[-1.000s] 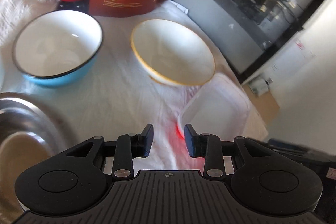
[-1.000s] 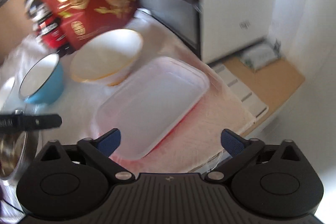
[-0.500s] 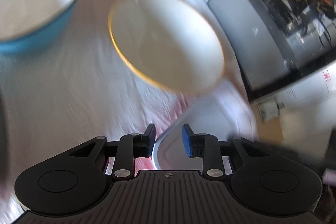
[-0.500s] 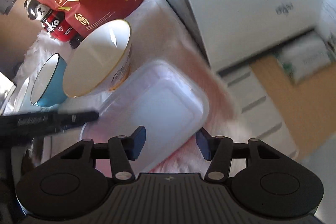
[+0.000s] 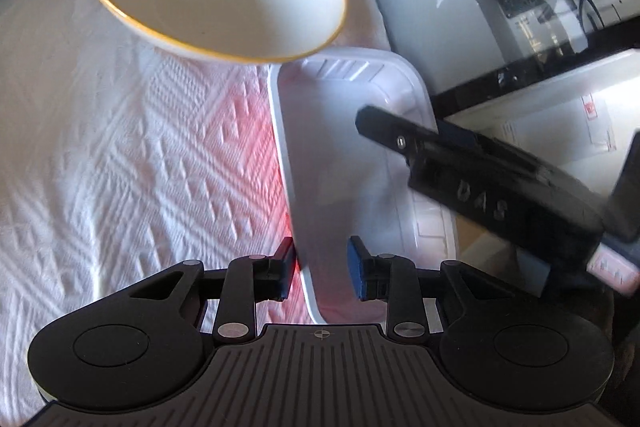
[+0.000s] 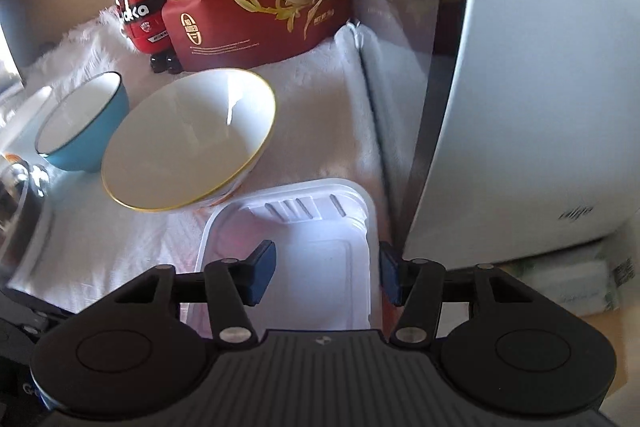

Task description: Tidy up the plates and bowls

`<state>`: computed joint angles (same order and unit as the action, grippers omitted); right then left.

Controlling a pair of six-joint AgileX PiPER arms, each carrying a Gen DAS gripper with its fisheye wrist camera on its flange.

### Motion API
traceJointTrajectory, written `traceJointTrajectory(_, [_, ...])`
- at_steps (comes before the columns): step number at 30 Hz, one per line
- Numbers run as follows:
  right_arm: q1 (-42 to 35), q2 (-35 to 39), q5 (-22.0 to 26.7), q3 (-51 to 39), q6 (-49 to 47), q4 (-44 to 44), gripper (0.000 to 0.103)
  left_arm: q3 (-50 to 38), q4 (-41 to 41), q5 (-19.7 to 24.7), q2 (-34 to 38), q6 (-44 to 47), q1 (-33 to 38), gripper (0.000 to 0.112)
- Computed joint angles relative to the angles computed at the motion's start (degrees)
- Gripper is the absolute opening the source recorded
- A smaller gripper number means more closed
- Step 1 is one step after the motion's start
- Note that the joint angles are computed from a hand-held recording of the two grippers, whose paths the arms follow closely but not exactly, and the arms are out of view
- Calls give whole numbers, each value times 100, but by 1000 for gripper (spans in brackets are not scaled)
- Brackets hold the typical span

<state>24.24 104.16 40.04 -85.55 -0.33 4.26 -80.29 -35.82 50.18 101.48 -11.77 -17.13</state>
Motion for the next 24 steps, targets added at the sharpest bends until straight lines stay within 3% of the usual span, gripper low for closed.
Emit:
traceJointTrajectory(6, [59, 20, 149, -64, 276, -303, 59, -298, 85, 307, 85, 131, 147, 31])
traceJointTrajectory(11, [308, -280, -44, 244, 738, -805, 76, -7, 187, 428, -366, 379, 463, 31])
traceJointTrajectory(16, [499, -550, -42, 269, 929, -1053, 76, 320, 338, 595, -968, 421, 901, 31])
traceJointTrajectory(24, [859, -303, 49, -410, 605, -533, 81, 713, 700, 199, -1678, -161, 1492, 31])
